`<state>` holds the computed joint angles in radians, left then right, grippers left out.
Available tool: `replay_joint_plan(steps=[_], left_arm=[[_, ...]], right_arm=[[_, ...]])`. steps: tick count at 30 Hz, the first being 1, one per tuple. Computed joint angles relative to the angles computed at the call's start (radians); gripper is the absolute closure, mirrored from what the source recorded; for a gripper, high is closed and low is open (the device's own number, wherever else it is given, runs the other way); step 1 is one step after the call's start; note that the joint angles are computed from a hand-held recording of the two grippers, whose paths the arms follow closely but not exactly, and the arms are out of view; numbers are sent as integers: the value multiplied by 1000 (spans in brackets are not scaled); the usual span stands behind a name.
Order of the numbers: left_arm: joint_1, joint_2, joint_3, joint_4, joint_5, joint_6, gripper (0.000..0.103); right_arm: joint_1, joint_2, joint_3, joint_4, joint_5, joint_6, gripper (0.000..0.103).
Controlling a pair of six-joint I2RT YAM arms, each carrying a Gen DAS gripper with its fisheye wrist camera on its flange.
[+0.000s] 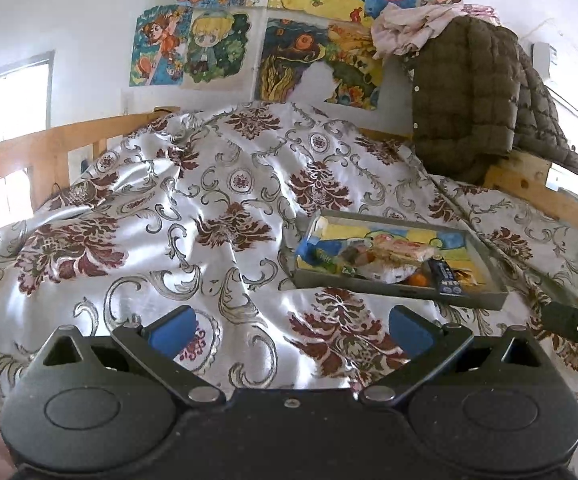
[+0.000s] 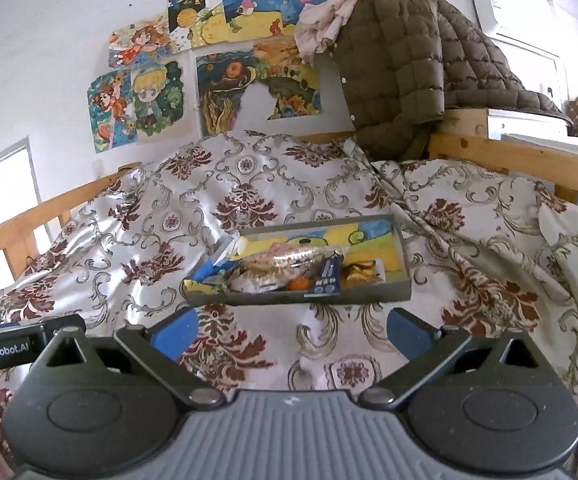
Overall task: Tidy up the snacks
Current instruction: 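Lift both open tools back away from the tray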
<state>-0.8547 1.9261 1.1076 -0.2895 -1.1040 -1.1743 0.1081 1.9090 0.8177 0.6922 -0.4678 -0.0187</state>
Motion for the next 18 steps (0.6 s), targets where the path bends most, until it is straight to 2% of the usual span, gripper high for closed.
replay_joint_plan(steps=[15,18], left_arm=[[-144,62,68,-261,-16,-310,1],[-161,77,88,-308,-17,-344,1]], right_arm=[[-47,-112,-166,-33,-4,-47,0],[-51,-127,-188,-27,-4,-44,0]])
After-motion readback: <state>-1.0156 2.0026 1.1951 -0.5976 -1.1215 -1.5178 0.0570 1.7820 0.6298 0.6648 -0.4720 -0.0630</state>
